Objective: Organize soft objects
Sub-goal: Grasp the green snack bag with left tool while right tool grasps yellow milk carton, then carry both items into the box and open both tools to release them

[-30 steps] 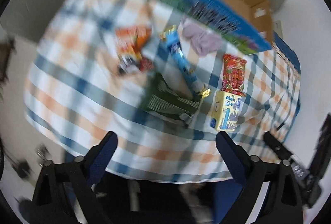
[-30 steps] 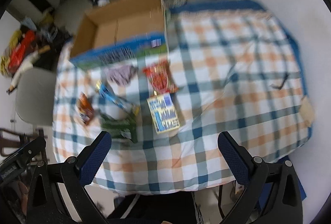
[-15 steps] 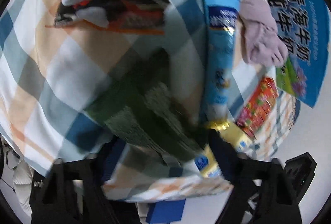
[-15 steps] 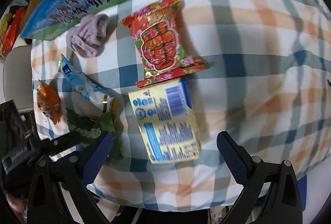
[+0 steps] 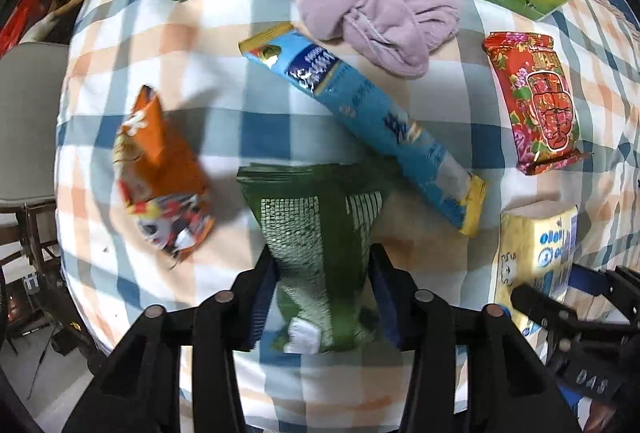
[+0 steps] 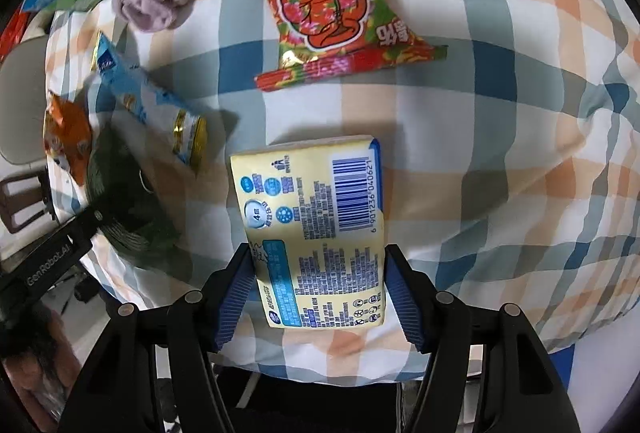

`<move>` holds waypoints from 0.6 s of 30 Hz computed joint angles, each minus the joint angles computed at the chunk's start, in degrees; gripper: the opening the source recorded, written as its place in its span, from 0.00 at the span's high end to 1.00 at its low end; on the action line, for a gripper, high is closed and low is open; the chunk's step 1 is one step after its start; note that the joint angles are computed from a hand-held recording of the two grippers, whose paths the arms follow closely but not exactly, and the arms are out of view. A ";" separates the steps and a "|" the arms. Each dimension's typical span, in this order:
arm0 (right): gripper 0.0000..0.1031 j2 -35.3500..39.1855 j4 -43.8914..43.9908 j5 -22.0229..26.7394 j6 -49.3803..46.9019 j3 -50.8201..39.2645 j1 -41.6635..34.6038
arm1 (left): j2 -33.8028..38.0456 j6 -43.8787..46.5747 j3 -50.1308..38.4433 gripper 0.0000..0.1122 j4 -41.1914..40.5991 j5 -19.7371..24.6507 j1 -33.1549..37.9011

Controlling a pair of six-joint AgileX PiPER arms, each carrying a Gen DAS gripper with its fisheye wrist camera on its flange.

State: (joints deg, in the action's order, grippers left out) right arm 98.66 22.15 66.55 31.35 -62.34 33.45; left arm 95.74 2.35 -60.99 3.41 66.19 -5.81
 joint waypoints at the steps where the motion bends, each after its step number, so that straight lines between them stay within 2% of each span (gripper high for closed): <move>1: 0.35 0.14 -0.19 -1.24 0.79 0.29 0.85 | 0.65 -0.24 -0.19 0.59 -1.43 0.16 1.06; 7: 0.34 -2.18 0.86 -5.20 3.30 3.64 3.21 | -0.12 4.37 3.33 0.50 -9.50 -0.69 10.44; 9: 0.33 -4.43 1.46 -5.55 2.61 6.01 2.42 | 1.11 4.50 5.06 0.50 -9.51 -2.87 10.55; 12: 0.33 -3.43 2.91 -7.52 2.49 7.29 3.62 | 2.13 3.55 8.98 0.51 -9.76 -7.87 9.46; 13: 0.33 -3.85 2.70 -8.11 1.75 8.94 3.55 | 1.77 4.16 10.18 0.52 -9.90 -9.22 10.22; 15: 0.33 -2.03 2.80 -9.72 2.13 8.93 5.02 | 0.31 4.58 11.38 0.67 -10.24 -9.87 10.23; 16: 0.33 -1.37 2.97 -10.39 2.45 8.82 5.60 | -1.41 4.12 11.57 0.68 -10.76 -8.74 9.21; 18: 0.33 -0.52 3.47 -10.90 2.93 8.52 6.42 | -4.86 4.01 14.34 0.70 -9.95 -9.23 8.72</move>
State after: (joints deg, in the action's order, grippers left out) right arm 98.15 25.62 55.65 34.28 -53.82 39.88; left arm 90.89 6.35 -46.65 -6.53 56.96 2.91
